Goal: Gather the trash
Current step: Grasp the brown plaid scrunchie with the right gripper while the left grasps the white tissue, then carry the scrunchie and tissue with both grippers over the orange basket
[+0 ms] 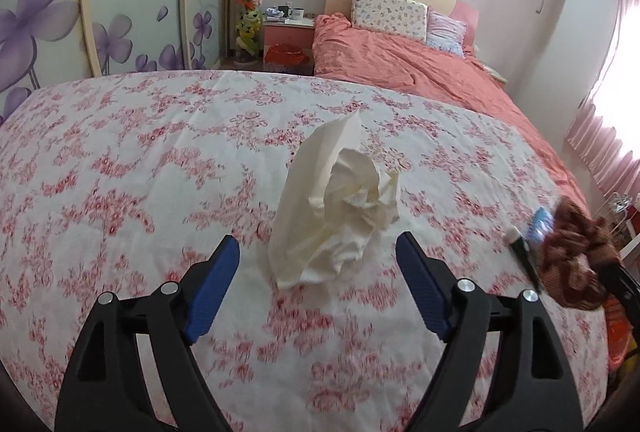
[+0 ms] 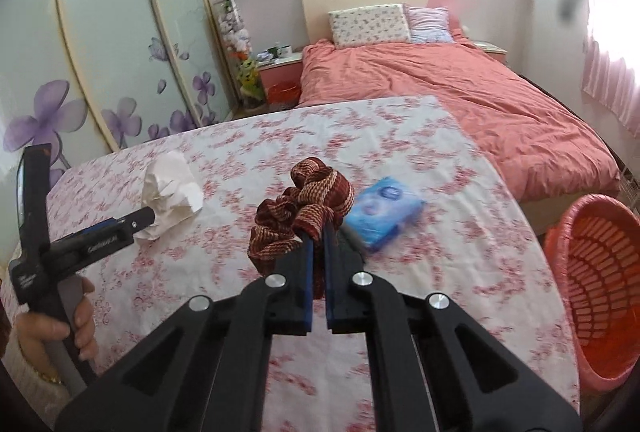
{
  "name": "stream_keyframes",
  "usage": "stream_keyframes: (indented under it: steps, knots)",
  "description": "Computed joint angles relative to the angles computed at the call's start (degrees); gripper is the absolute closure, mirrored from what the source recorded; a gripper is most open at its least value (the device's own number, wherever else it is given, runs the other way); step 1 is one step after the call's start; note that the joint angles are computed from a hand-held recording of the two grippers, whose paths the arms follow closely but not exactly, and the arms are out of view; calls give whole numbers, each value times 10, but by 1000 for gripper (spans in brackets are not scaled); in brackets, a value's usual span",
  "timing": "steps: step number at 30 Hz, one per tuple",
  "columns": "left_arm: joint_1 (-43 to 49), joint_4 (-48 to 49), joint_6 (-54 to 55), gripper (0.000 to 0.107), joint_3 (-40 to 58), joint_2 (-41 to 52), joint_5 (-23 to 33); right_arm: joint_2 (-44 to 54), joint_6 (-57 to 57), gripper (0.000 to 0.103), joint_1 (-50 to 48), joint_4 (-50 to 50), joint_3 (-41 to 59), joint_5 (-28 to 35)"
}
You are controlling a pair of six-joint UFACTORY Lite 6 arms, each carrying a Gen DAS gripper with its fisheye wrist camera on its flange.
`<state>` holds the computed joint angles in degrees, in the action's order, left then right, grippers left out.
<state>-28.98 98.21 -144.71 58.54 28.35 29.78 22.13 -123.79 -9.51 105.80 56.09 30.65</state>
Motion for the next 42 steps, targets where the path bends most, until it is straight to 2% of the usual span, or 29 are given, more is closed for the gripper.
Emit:
stream_keyframes:
  steps: [7,11,13,14,16,19,27,42]
  knots:
    - [25,-71,124,23,90,74,-15,29,36,98,-42,-46,31,5]
    - [36,-72,146,24,114,97,-24,44,42,98,-52,-55,41,7]
    - [41,-48,131,41,113,98,-36,50,46,98,-56,-59,46,8]
    - [41,-54,140,45,117,101,-36,54,48,98,-58,-61,49,8]
    - [42,-42,135,60,115,101,-44,61,59,98,-63,-71,55,10]
    - [37,-34,125,65,112,101,-40,64,62,98,-69,-74,57,13]
    - [6,-46,118,66,90,71,-13,46,64,98,-92,-86,43,28]
    - [-135,-171,211,66,122,25,63,-43,78,98,-204,-139,-11,101]
